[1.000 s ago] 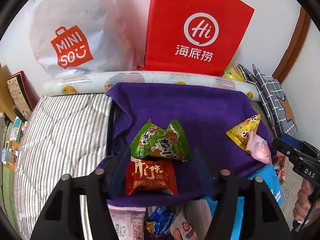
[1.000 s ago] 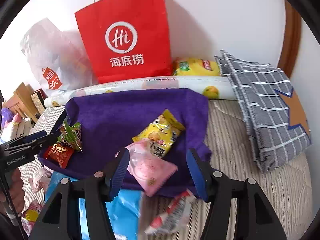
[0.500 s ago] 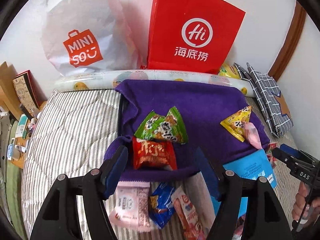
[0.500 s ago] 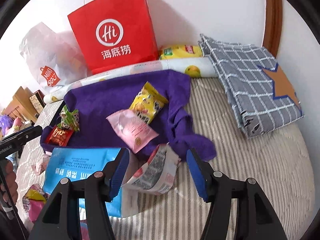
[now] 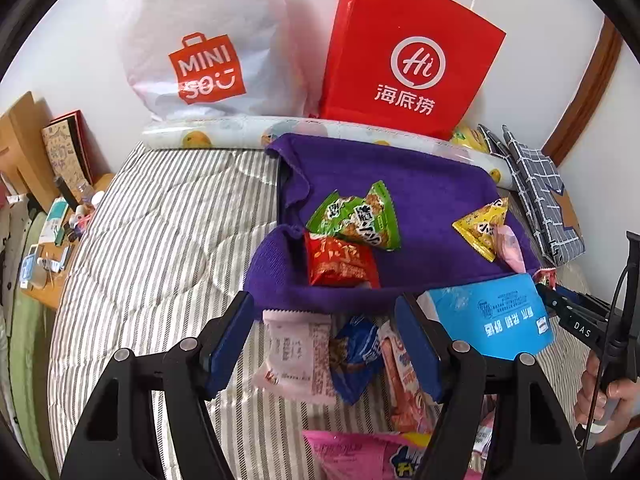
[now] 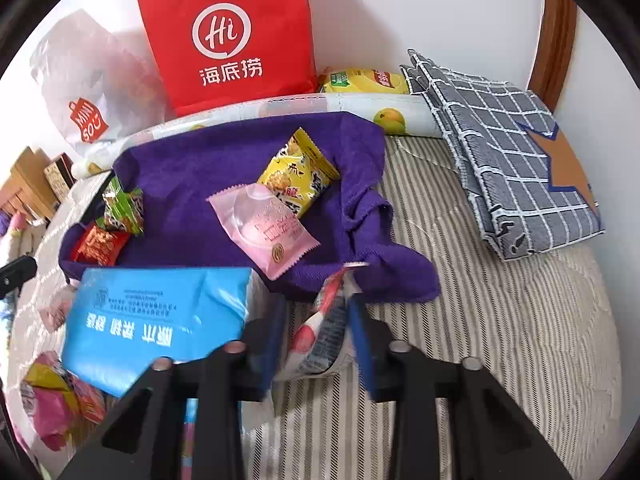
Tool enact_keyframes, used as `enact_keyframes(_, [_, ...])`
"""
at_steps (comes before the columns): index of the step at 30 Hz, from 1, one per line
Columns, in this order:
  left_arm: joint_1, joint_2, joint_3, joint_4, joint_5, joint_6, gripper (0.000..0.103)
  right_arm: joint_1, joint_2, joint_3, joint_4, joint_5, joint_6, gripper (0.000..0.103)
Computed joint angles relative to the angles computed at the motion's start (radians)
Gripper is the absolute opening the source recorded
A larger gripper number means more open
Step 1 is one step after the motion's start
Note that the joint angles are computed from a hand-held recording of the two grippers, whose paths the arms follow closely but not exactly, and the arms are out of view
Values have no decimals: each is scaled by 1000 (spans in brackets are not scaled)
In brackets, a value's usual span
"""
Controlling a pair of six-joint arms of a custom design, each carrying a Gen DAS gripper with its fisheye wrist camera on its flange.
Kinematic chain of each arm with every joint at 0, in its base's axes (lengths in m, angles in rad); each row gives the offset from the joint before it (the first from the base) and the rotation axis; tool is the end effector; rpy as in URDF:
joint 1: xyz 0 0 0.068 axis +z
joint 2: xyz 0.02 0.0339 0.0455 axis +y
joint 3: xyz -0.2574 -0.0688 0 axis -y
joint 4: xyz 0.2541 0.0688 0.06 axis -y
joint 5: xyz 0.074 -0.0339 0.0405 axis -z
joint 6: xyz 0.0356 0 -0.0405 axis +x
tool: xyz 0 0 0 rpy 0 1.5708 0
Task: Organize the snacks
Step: 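Open both tools to drop the red and pink packets onto the towel, then grasp the red-and-white strawberry candy bag with the right tool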
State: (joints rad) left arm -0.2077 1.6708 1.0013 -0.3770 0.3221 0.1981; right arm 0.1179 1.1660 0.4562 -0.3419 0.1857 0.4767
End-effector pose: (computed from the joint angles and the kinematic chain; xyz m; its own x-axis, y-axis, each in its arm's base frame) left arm 0.3266 -0.0803 0.1657 -0.7615 0.3513 -0.5447 0.5105 0.8429 -0.1702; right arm 0.2039 0.0175 0.1354 -0.7774 0.3620 -0.5143 0.3737 0.9236 0.0852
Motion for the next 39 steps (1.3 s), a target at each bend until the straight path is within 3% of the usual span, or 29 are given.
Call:
enact_keyframes(5, [11, -32, -27, -5, 17, 3, 72, -4, -165, -54, -73, -35, 11, 12])
enact_keyframes(9, [10, -51, -47, -11, 27, 2, 72, -17, -289, -86, -142, -83, 13, 12])
enact_keyframes(13, [7, -69, -66, -14, 34, 3, 72, -15, -307, -103, -180, -31, 19, 12])
enact_keyframes(18, [8, -77, -74, -15, 33, 6, 72, -102, -342, -126, -191, -83, -4, 14])
enact_keyframes(20, [8, -80, -76, -13, 29, 7, 72, -98, -335, -126, -182, -75, -6, 20])
enact_keyframes(22, [9, -75, -71, -13, 29, 7, 72, -81, -306, -127, -158, -53, -2, 41])
enact_keyframes(24, [9, -75, -71, -13, 26, 8, 72, -60, -282, -133, -130, -17, 2, 53])
enact_keyframes(32, [27, -60, -69, -4, 25, 24, 72, -60, -16, -142, 63, 57, -10, 53])
enact_keyframes(35, [30, -57, -69, 0, 22, 31, 72, -80, 19, -154, 119, 48, -23, 55])
enact_keyframes(39, [34, -57, -71, -1, 30, 37, 72, -82, 10, -168, 141, 48, -26, 49])
